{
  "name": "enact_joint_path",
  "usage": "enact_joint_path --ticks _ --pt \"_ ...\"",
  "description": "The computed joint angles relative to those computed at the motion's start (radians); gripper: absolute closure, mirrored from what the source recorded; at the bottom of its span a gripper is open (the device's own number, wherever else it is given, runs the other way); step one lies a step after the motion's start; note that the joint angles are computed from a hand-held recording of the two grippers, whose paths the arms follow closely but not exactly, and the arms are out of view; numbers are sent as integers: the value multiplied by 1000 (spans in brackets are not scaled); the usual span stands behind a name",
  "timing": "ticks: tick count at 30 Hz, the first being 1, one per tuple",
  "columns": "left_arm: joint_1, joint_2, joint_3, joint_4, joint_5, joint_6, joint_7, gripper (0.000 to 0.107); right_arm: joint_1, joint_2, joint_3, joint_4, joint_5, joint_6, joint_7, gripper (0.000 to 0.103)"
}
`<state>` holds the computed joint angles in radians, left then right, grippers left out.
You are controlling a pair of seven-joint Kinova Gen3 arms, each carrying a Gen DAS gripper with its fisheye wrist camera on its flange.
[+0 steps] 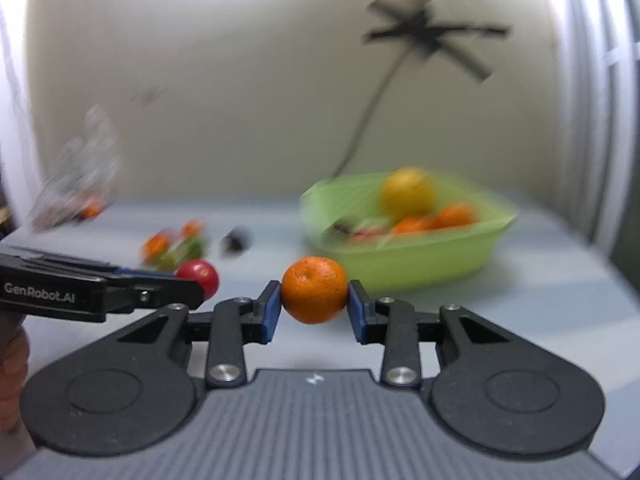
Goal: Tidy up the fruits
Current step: 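Lower the red tomato and tangerine into the green basin and release, then move both tools back toward the remaining small tomatoes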
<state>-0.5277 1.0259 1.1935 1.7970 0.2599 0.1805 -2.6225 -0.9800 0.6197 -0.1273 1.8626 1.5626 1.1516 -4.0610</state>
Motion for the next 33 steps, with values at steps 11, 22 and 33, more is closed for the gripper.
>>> enact_joint_path --ticks 11,22,33 --pt "440 -101 -302 -270 -47 -70 211 78 146 19 41 -5 25 -43 17 64" --pt "489 -120 -374 -271 -115 -106 337 67 129 18 38 3 48 -6 -8 46" --pt "92 -147 -159 109 -337 -463 371 54 104 39 41 -18 16 26 -10 46"
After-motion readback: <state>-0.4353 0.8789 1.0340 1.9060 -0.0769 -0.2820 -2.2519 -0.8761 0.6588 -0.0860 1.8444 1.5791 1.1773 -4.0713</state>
